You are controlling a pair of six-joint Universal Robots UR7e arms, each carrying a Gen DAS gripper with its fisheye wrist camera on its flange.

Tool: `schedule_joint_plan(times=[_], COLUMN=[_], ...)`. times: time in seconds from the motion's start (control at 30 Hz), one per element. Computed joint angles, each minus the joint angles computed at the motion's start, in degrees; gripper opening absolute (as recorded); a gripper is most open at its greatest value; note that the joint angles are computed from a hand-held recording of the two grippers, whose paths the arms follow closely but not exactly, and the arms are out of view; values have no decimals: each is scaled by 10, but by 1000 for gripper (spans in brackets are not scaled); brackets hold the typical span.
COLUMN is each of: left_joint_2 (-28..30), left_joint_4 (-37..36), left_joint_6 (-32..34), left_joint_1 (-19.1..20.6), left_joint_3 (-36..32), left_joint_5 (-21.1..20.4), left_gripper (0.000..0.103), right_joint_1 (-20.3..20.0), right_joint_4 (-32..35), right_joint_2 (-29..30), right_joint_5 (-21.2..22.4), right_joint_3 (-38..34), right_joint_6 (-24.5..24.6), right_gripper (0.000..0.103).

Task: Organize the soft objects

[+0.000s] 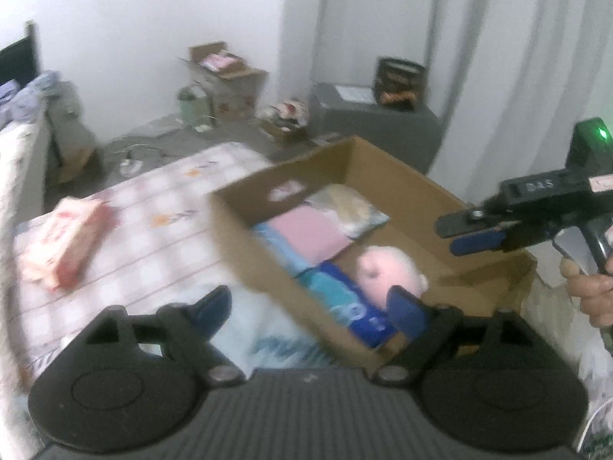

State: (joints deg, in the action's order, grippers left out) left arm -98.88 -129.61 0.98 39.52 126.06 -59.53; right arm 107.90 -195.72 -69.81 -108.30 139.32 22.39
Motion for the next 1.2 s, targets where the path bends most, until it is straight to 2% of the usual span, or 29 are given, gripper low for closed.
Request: schedule_joint_plan(times=[0.2,0.37,0.47,0.6,0.7,0.77,0.93,1.07,1.2], left_joint_2=[-127,-202,-225,-242,-247,-242,-208,-175,-141], left_joint_4=[44,75,82,67,50,44,16,22,39], left_joint_6=[-38,-67,-67,-44,-15,-4,16,-1,-30], left_joint_1=[12,43,71,110,137,159,213,251,285], left_joint_3=[15,21,26,41,56,60,57,41,15], left_joint_5=[67,129,140,137,138,130,99,70,36], left_gripper=[91,91,90,87,80,68,54,54,59], right_joint_1=[64,100,117,130,137,138,130,127,122], right_joint_4=[8,71,120,196,244,280,379,428,460], right_joint_2=[59,130,179,252,305,341,415,459,491], right_joint_5=[41,84,108,136,138,132,103,68,50], right_joint_3=[-46,-129,-191,-280,-340,-380,-472,-530,-572], right_joint_6=[-13,-27,-37,-41,-45,-47,-52,-66,-80], right_gripper=[65,65,65,65,65,65,60,58,55])
